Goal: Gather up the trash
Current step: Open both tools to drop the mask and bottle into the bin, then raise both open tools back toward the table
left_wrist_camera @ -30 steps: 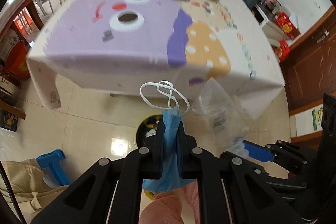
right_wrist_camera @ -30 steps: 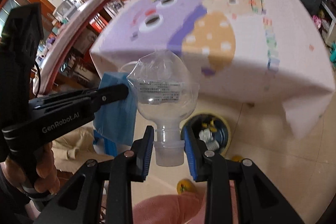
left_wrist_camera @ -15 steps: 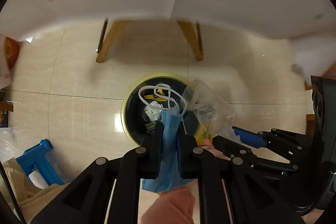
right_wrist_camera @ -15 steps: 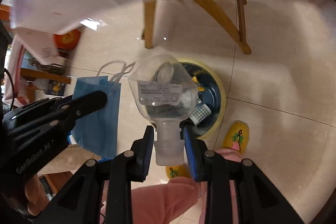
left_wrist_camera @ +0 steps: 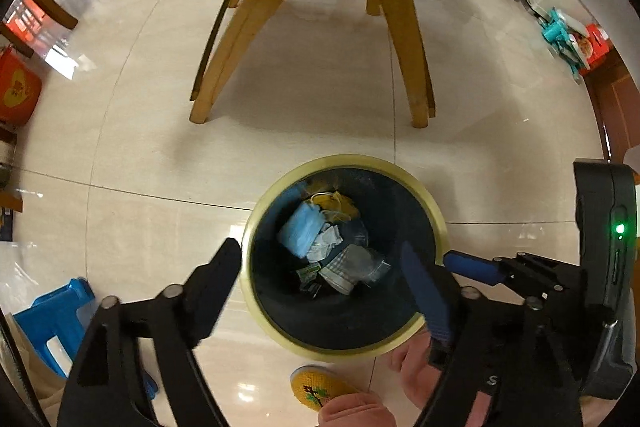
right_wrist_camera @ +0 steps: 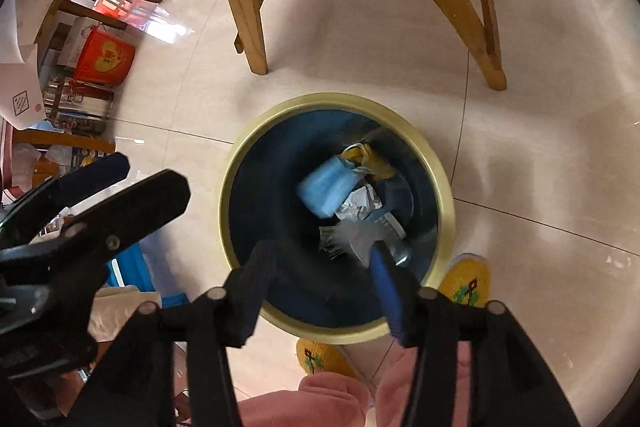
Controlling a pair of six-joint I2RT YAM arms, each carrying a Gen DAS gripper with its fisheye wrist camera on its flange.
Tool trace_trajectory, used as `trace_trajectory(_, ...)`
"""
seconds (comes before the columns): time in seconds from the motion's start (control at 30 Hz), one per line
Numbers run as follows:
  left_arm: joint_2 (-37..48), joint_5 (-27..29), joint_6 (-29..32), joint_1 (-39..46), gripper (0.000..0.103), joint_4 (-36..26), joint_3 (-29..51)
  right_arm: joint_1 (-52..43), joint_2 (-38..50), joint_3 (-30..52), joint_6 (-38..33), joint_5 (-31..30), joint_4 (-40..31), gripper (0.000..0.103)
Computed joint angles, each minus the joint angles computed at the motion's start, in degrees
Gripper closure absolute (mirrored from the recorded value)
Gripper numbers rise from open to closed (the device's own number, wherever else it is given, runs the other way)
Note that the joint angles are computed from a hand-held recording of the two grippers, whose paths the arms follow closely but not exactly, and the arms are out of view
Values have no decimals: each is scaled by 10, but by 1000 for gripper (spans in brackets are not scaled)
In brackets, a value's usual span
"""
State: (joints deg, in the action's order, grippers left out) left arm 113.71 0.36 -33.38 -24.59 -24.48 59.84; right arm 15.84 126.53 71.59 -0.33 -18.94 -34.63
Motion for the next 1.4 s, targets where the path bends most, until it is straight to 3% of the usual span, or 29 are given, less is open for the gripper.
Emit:
trace_trajectory(0.07, -4, -2, -2, 5, 2, -16, 6, -1, -6, 1, 1, 1, -5, 50)
trace_trajectory(0.33, -78, 4, -14, 11, 1, -100, 14, -3, -92, 9, -9, 7, -86, 49)
trace_trajectory(0.77, -216, -5, -27, -13, 1, -311, 110, 2, -225, 81, -23, 8, -271, 49)
trace_trajectory(1.13, -272, -18, -35, -20, 1, -479, 246, 12, -295, 186, -24, 10, -414, 49)
trace_trajectory(1.4, -276, -46, -44, -33, 1, -594, 410, 1, -302, 332, -12, 14, -525, 49)
